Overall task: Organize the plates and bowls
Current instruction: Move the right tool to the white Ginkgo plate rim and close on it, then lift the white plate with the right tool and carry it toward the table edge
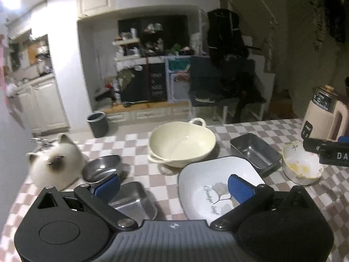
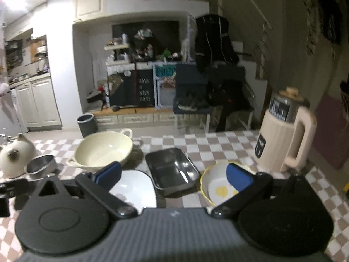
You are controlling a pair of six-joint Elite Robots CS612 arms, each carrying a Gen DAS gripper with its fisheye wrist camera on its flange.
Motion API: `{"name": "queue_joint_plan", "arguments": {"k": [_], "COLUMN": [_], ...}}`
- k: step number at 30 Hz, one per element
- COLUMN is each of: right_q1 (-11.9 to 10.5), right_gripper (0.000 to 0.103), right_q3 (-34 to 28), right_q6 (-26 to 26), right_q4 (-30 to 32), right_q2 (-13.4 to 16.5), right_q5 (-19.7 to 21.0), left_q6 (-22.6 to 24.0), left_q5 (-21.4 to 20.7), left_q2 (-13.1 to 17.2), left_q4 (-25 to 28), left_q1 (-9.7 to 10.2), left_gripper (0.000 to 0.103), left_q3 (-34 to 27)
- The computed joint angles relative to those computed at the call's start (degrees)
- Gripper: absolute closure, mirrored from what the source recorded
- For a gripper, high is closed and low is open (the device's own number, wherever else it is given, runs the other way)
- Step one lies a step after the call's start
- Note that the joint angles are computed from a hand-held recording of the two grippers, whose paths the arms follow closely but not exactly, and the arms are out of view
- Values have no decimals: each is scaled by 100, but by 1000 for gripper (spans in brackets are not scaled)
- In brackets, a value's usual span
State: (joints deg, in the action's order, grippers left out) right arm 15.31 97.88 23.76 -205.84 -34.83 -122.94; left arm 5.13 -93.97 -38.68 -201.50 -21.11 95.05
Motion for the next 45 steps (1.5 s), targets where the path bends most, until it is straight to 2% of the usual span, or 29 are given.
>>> {"name": "queue_joint_plan", "arguments": {"k": [2, 5, 7, 9, 12, 14, 15, 17, 18, 20, 22, 23, 25, 27, 31, 33, 36, 39, 41, 45], "right_q1": [-83, -238, -337, -424, -528, -569, -582, -626, -626, -631, -635, -640, -652, -672, -670, -701, -732, -692, -600, -510], "right_gripper": [0, 0, 0, 0, 3, 18, 21, 38, 42, 60, 68, 78, 90, 91, 93, 95, 101, 102, 102, 96], "right_q3": [-64, -104, -190, -264, -309, -371, -392, -465, -510, -615, -690, -732, -819, -904, -1007, -993, -899, -886, -912, -908], "right_q6": [305, 644, 752, 807, 924, 1043, 1021, 829, 782, 776, 840, 856, 874, 885, 791, 762, 785, 354, 203, 656], "right_q4": [212, 135, 322, 601, 726, 866, 923, 1024, 1130, 1367, 1559, 1666, 1811, 1892, 1990, 1969, 1708, 1301, 1259, 1401], "right_q2": [45, 116, 145, 151, 164, 186, 189, 226, 237, 265, 287, 298, 340, 391, 449, 457, 425, 434, 410, 371], "right_q5": [116, 539, 873, 1219, 1863, 2178, 2308, 2633, 2699, 2806, 2833, 2857, 2923, 3055, 3126, 3214, 3520, 3778, 3611, 2730], "left_q6": [-67, -421, -643, -891, -1018, -959, -941, -893, -871, -829, -785, -772, -747, -759, -878, -861, -701, -586, -564, -520], "left_q5": [-478, -758, -1091, -1129, -1123, -996, -953, -909, -876, -812, -782, -752, -688, -654, -779, -943, -908, -893, -890, -870], "left_q2": [138, 261, 344, 400, 501, 572, 623, 677, 695, 727, 751, 764, 778, 814, 902, 943, 955, 951, 921, 884], "left_q4": [247, 719, 1116, 1584, 2238, 2498, 2571, 2680, 2701, 2787, 2921, 2973, 3064, 3145, 3344, 3409, 3380, 3274, 3300, 3370], "left_q1": [96, 147, 199, 204, 208, 197, 195, 194, 192, 184, 178, 172, 164, 166, 195, 211, 186, 177, 174, 174], "left_gripper": [0, 0, 4, 23, 42, 46, 47, 50, 53, 58, 63, 67, 73, 80, 84, 95, 95, 95, 95, 94], "left_q3": [-261, -555, -771, -955, -1203, -1329, -1407, -1490, -1514, -1567, -1622, -1648, -1681, -1746, -1903, -1975, -1990, -1950, -1915, -1867]}}
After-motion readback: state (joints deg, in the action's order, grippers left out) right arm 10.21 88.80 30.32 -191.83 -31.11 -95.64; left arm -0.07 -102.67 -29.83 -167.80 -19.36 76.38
